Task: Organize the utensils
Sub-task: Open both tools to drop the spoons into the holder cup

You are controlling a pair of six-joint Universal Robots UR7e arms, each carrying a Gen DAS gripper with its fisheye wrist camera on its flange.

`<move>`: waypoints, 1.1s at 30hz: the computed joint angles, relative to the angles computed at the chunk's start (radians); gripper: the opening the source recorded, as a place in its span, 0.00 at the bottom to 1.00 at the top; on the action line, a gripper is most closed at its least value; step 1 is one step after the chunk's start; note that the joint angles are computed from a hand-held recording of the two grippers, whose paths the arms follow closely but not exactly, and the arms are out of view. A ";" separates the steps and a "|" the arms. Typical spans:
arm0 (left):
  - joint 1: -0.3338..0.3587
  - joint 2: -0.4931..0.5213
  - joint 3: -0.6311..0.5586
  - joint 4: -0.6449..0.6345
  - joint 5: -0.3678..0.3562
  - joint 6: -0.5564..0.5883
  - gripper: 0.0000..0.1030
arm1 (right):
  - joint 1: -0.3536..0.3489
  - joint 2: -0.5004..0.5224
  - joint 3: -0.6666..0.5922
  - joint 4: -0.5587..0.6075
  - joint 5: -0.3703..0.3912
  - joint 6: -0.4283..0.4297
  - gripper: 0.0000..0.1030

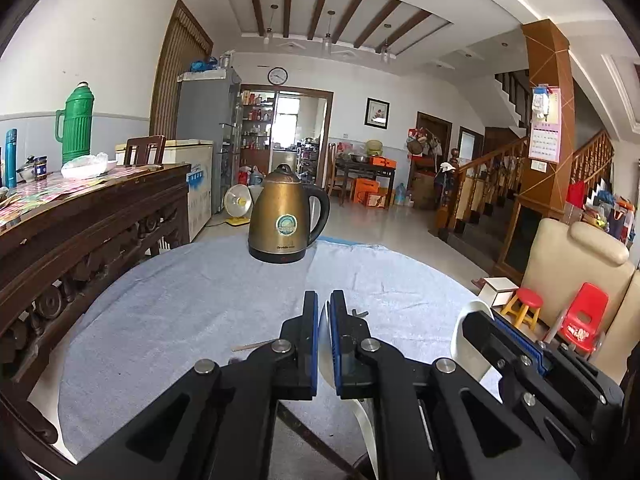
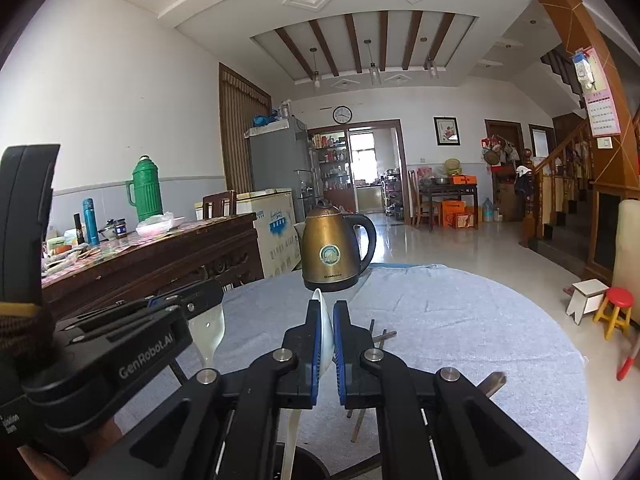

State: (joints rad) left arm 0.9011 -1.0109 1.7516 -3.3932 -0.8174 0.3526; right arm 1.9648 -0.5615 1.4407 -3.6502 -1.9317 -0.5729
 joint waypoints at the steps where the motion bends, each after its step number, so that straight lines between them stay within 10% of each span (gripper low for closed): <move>1: -0.001 0.002 0.002 -0.007 0.001 0.006 0.06 | -0.002 0.002 -0.001 0.001 0.003 -0.002 0.07; 26: -0.011 -0.066 0.029 -0.046 -0.003 0.009 0.08 | -0.001 -0.059 0.069 0.004 0.034 0.047 0.09; 33: -0.032 -0.101 0.039 -0.163 0.053 0.079 0.66 | 0.019 -0.109 0.113 -0.109 0.037 0.042 0.28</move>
State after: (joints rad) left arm 0.8691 -1.1118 1.7906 -3.5566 -0.7644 0.4317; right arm 1.9842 -0.6710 1.5532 -3.7588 -1.8943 -0.5308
